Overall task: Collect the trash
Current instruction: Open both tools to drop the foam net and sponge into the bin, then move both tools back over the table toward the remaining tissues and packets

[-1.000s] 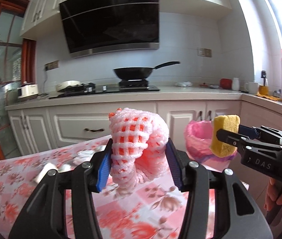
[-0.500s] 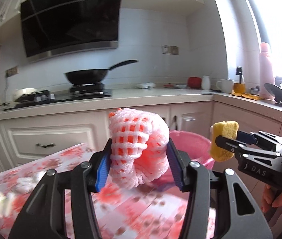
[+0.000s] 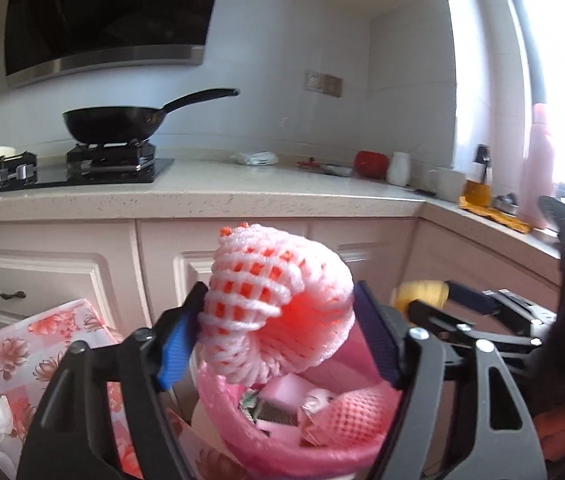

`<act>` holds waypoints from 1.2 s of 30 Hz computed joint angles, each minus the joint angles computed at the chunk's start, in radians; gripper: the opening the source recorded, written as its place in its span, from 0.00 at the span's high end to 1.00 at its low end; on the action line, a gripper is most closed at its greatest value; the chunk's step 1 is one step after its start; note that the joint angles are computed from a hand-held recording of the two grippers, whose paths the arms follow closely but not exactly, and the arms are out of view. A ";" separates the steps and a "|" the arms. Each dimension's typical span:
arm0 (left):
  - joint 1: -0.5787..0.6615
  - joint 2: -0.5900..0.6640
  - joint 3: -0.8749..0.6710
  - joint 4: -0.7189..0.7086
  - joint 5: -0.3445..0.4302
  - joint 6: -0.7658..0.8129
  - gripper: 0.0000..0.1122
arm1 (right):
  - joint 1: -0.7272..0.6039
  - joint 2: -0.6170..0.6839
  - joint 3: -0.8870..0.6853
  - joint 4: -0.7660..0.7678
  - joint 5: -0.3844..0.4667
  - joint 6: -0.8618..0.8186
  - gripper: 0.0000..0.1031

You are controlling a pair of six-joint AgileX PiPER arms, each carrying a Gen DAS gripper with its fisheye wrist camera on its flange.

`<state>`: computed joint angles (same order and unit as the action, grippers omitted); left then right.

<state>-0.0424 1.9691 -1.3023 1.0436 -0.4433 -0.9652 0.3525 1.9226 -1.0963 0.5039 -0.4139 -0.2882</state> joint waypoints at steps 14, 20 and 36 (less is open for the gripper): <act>0.096 -0.032 0.118 -0.005 -0.089 0.019 0.15 | 0.077 -0.116 0.137 0.174 -0.084 -0.107 0.33; 0.255 -0.201 0.370 -0.079 -0.158 0.174 0.13 | 0.226 -0.187 0.159 0.367 -0.126 -0.297 0.33; 1.039 -0.271 0.492 0.264 -0.361 0.170 0.13 | 0.631 0.196 -0.495 0.963 -0.066 -0.862 0.28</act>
<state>0.9968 1.6986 -0.8107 1.3071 -0.8046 -0.7951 0.9837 2.1189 -1.5910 1.4668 -0.4799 -1.1507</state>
